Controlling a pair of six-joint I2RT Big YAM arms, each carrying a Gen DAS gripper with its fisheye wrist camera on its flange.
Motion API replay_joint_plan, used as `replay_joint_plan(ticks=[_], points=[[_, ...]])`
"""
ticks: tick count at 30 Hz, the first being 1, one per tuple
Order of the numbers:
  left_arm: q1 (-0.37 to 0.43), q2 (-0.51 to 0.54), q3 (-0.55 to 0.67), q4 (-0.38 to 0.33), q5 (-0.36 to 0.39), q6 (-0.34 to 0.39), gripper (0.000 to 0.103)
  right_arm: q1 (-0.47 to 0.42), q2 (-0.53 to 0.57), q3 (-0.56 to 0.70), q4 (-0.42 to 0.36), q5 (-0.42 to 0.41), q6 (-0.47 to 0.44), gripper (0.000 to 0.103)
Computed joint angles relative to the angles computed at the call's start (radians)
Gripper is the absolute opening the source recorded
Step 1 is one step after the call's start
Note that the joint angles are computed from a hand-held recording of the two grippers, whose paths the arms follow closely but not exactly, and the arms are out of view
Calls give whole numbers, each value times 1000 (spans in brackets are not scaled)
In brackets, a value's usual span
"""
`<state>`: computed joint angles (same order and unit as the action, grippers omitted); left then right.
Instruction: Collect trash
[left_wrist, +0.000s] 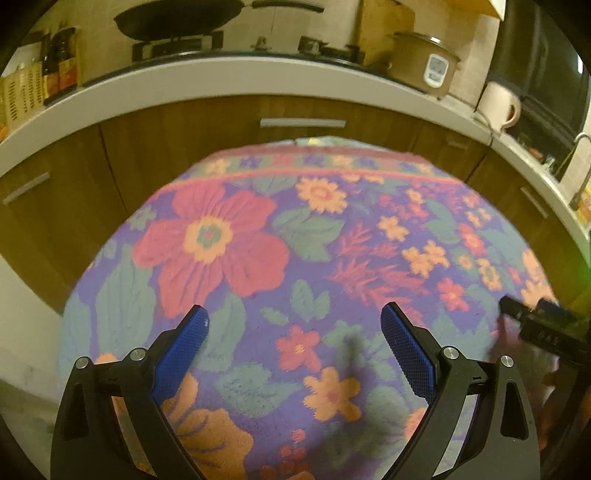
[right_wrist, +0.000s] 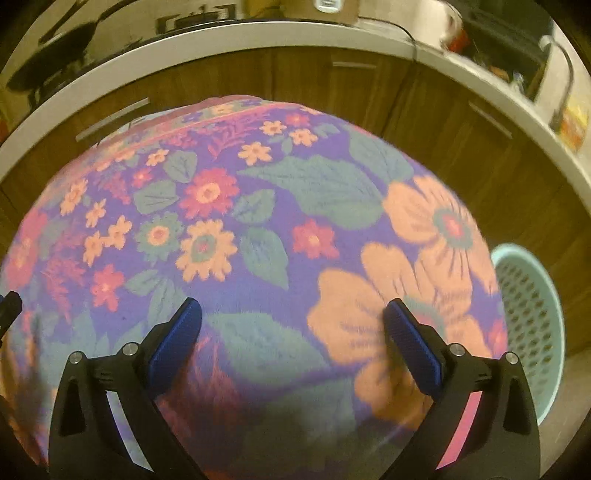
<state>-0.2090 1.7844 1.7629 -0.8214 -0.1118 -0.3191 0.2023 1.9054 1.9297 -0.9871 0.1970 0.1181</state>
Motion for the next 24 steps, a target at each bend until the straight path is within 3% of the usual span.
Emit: replay_joint_plan(ticks=[2, 4, 7, 24], points=[[-10, 26, 29, -44, -25, 6, 91, 3, 6, 7, 0, 3, 5, 95], [-11, 50, 62, -86, -35, 19, 92, -4, -19, -49, 68, -33, 80, 96], [-24, 60, 71, -102, -67, 38, 92, -2, -6, -28, 52, -12, 61, 96], [-26, 58, 64, -99, -59, 46, 95, -11, -8, -26, 51, -21, 59, 96]])
